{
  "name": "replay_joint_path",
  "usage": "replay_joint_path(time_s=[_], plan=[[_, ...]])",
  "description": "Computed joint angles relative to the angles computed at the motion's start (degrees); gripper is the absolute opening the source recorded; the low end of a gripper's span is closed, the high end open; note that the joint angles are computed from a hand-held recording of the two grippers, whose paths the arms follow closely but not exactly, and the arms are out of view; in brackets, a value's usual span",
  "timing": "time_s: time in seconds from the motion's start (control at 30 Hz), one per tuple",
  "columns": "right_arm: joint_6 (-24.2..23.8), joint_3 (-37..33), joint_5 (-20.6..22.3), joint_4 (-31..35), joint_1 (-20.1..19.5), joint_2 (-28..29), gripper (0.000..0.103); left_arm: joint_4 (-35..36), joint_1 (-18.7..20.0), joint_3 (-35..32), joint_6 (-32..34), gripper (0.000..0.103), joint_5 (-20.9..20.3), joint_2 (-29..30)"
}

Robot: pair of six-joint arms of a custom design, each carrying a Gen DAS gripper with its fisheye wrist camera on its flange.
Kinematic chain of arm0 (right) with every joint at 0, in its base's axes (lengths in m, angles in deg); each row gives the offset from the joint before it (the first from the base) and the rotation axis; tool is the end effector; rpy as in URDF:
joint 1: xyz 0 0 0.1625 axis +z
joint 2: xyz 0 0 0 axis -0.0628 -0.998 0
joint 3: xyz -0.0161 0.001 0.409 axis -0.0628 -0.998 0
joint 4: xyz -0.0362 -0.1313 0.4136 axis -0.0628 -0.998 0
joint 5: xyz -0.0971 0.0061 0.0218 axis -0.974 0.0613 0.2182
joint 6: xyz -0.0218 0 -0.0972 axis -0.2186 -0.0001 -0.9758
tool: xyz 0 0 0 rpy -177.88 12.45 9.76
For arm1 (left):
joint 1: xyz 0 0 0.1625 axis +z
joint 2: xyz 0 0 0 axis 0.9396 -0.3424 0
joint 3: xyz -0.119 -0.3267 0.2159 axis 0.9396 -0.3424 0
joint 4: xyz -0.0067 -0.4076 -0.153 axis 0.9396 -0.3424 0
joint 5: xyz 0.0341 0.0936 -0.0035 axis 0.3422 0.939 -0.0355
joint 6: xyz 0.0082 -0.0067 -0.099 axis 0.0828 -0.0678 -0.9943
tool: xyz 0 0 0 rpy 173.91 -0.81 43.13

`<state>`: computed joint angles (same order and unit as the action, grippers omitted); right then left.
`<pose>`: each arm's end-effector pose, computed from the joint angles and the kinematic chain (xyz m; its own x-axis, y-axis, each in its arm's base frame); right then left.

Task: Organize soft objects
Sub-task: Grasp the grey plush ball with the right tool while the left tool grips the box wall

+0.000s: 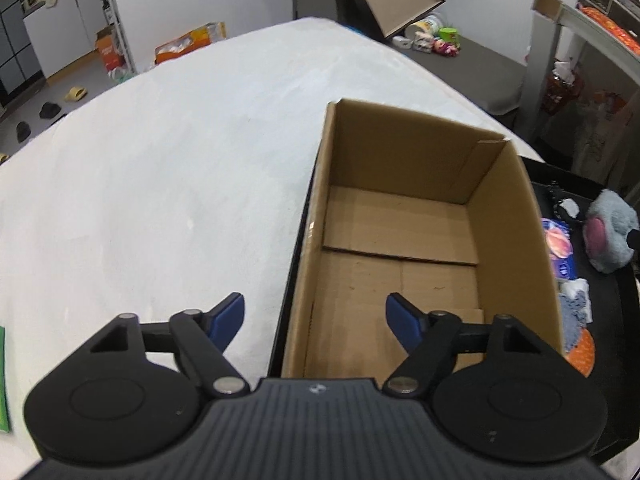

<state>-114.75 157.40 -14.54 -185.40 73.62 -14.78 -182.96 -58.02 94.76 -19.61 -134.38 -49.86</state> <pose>0.0086 -0.2973 0.2436 -0.7875 0.0804 0.6110 -0.3651 0.7379 -0.5676 -0.2051 -0.2449 0.0645 -0.7130 -0.0502 -0.6994 0.3372 0.8500 -0.4048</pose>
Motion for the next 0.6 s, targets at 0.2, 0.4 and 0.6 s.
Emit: replay_joint_path(time_s=[0.2,0.4,0.6], plan=[[-3.5,-0.3,1.6,-9.4,-2.7,7.9,0.103,-3.3,2.0,0.4,0.9,0.049,0.3,1.1],[-7.9,-0.2,4.8,-20.5,-5.8,15.7,0.103,-4.6,3.2,0.2,1.8,0.026,0.0,2.0],[-10.4,-0.7,5.9,-27.9,-6.8,21.4,0.103,-4.1,3.7,0.5,1.3,0.015,0.6,1.5]])
